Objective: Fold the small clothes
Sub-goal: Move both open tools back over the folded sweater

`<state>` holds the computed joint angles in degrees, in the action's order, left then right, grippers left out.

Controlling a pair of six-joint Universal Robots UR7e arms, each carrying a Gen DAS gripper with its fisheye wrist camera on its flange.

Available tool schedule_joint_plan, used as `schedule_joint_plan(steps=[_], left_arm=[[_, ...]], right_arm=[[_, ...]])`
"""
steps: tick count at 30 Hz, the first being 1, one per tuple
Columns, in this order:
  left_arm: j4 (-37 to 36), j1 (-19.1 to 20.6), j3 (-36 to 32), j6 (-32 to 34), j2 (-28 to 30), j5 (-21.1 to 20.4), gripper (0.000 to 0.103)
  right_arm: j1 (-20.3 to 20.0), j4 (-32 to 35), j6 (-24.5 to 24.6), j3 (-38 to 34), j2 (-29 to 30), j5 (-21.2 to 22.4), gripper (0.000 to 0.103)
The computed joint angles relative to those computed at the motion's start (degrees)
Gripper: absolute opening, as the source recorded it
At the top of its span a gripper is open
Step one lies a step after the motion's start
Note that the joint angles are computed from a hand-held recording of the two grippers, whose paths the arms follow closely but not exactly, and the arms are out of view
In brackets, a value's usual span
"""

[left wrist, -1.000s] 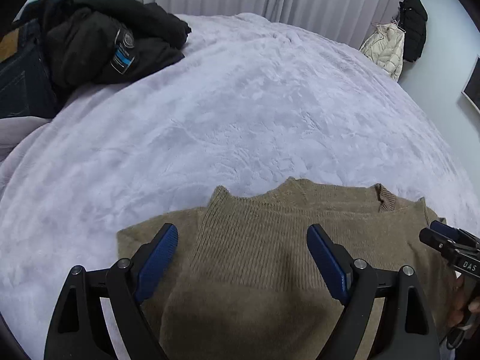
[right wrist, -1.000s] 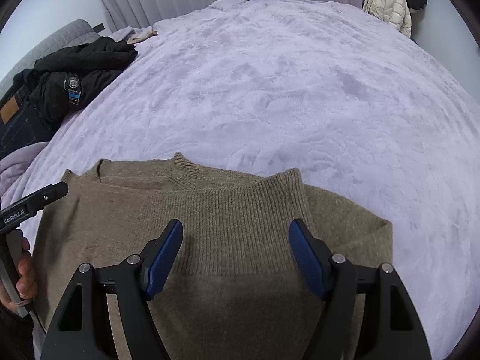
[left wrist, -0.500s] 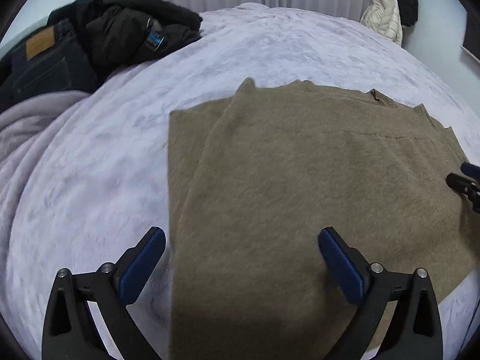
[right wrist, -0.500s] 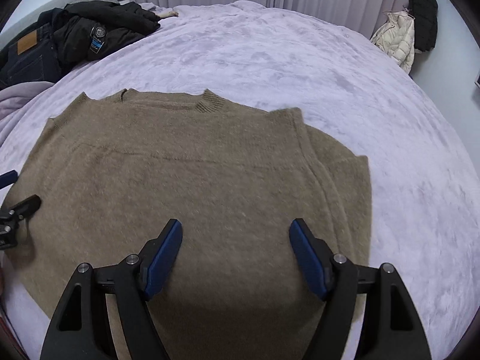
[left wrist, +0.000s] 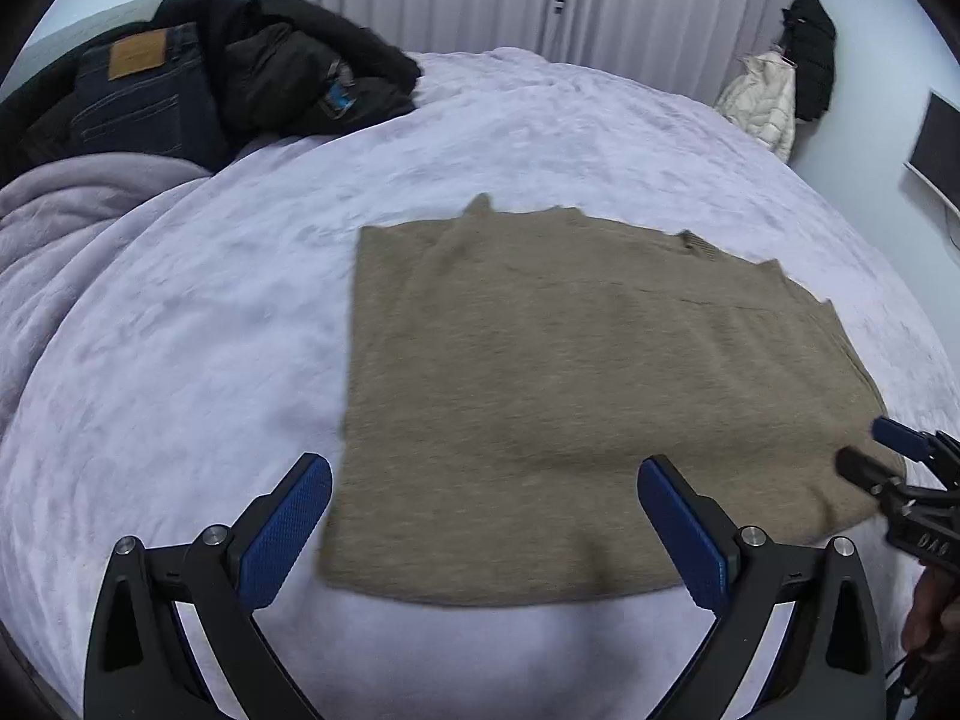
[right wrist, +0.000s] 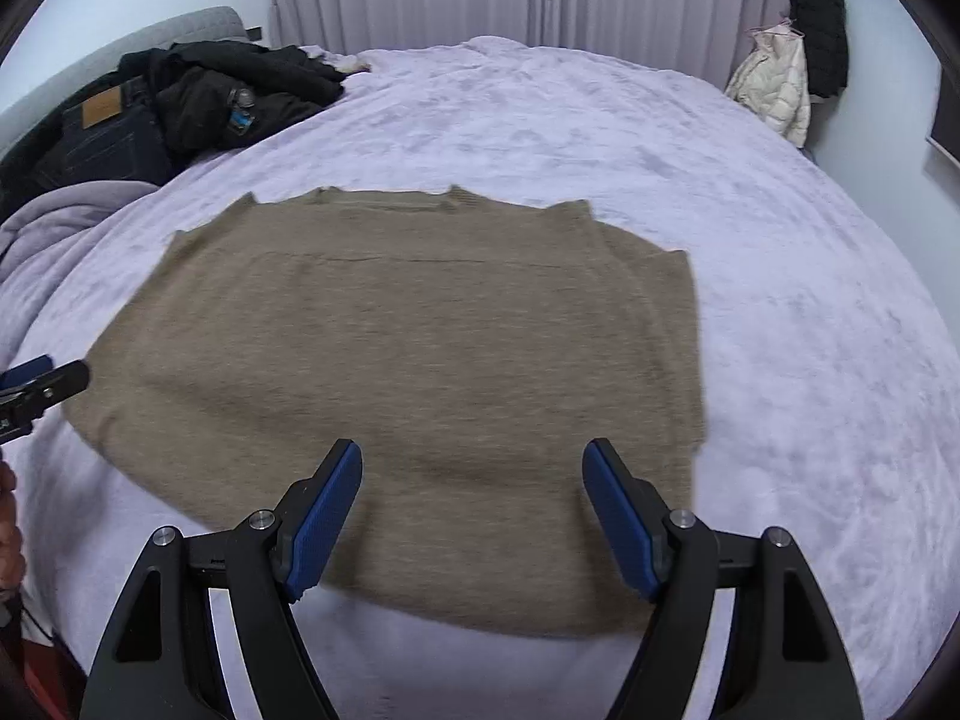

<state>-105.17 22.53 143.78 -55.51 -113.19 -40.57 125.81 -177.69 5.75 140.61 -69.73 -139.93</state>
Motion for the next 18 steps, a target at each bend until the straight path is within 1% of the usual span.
schedule_joint_plan(steps=[1, 3, 4, 5, 6, 7, 8, 9, 10, 13, 16, 18], left_arm=[[-2.27, -0.79, 0.27, 1.49, 2.47, 0.17, 0.102], [-5.01, -2.11, 1.01, 2.33, 6.91, 0.89, 0.102], [-8.28, -1.41, 1.44, 4.51, 8.44, -0.16, 0.102], [-9.77, -0.78, 1.69, 5.59, 9.71, -1.17, 0.102], [-8.86, -0.32, 1.87, 4.80, 10.99, -1.10, 0.102], [-6.25, 0.16, 1.78, 2.86, 11.98, -0.86, 0.102], [-5.66, 1.26, 2.32, 2.57, 11.77, -1.77, 0.103], [-7.00, 1.57, 3.48, 3.49, 9.31, -2.66, 0.103], [-6.56, 1.11, 4.20, 3.30, 6.54, -3.11, 0.103], [-0.67, -0.26, 4.98, 1.76, 0.21, -3.07, 0.103], [1.54, -1.21, 6.30, 1.95, -3.76, -3.50, 0.103], [2.46, -1.73, 6.51, 1.52, -4.41, -3.41, 0.103]], right_arm=[[0.78, -0.02, 0.19, -0.45, 1.59, 0.09, 0.079], [2.07, -0.57, 0.81, -1.24, 5.06, -0.54, 0.079], [2.53, -1.14, 1.17, -1.35, 6.44, -1.22, 0.079], [2.69, -1.84, 1.39, -1.17, 7.45, -1.45, 0.079], [2.36, -2.01, 1.64, -0.85, 7.94, -1.26, 0.079], [1.89, -0.93, 2.41, -0.62, 8.13, -1.25, 0.079], [1.43, -1.64, 1.95, -0.01, 8.42, -1.55, 0.079], [1.46, -3.66, 1.01, 0.89, 8.47, -1.77, 0.079], [1.38, -5.08, 0.32, 1.78, 7.85, -1.75, 0.079], [0.56, -6.71, -0.46, 4.79, 4.52, -2.19, 0.079], [-1.00, -9.09, -2.33, 7.79, 0.90, -0.40, 0.080], [-1.60, -9.64, -2.75, 9.12, -0.97, 0.33, 0.080]])
